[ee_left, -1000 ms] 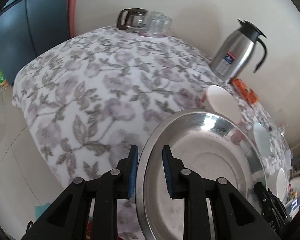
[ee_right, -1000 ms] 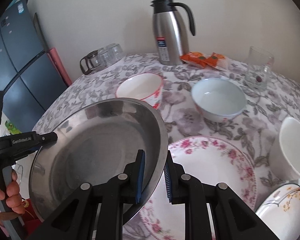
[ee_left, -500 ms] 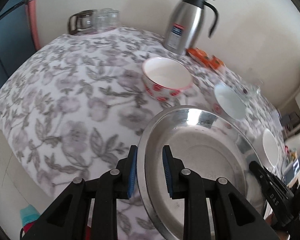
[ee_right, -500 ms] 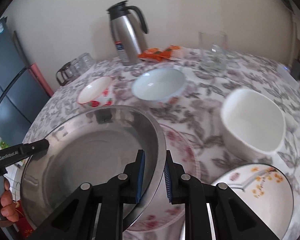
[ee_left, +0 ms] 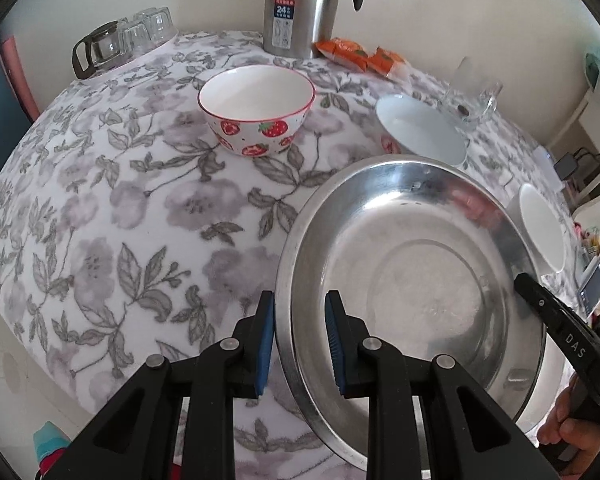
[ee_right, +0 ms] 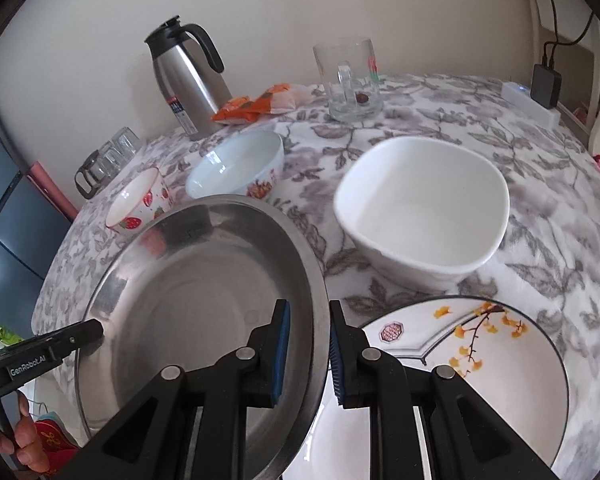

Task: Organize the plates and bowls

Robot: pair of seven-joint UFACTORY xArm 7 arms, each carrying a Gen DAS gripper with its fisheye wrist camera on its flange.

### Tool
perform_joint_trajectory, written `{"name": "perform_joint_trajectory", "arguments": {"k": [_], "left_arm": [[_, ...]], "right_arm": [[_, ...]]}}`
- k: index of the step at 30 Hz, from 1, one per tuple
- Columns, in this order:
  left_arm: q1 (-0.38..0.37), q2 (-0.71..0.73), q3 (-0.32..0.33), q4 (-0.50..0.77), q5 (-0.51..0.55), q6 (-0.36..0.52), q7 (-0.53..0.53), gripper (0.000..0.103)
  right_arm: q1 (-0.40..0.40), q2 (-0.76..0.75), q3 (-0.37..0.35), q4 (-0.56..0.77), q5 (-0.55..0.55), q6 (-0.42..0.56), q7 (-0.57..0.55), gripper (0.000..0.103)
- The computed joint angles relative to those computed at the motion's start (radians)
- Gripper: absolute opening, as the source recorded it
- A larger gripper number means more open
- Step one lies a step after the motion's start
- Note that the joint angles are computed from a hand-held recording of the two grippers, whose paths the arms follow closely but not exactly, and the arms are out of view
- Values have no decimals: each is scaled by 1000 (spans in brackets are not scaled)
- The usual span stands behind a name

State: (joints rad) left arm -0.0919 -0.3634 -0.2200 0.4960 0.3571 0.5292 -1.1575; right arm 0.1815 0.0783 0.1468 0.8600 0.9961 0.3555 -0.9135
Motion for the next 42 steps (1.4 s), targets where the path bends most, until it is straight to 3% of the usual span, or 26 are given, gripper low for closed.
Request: {"name": "perform_joint_trajectory", "arguments": {"k": [12, 21, 30, 35, 37, 42], "left_arm": [[-3, 45, 9, 29, 50, 16, -1, 24], [14, 43, 17, 13, 58, -41, -6, 24], [17, 59, 15, 25, 79, -38, -4, 24], [26, 36, 9, 16, 93, -48, -14, 27], [34, 27, 1, 16, 106, -41, -21, 39], [53, 6, -26, 22, 155, -8, -62, 45]], "right_arm": [[1, 18, 7, -3, -93, -21, 70, 19], [-3, 21, 16, -3, -91, -30, 81, 20], [-6, 23, 18, -3, -82, -37, 86, 20], [-10, 23, 15, 2, -81, -19, 109, 23], [-9, 20, 13, -1, -91, -23, 124, 27], [-5, 6, 7, -12, -130, -34, 179, 29]]}}
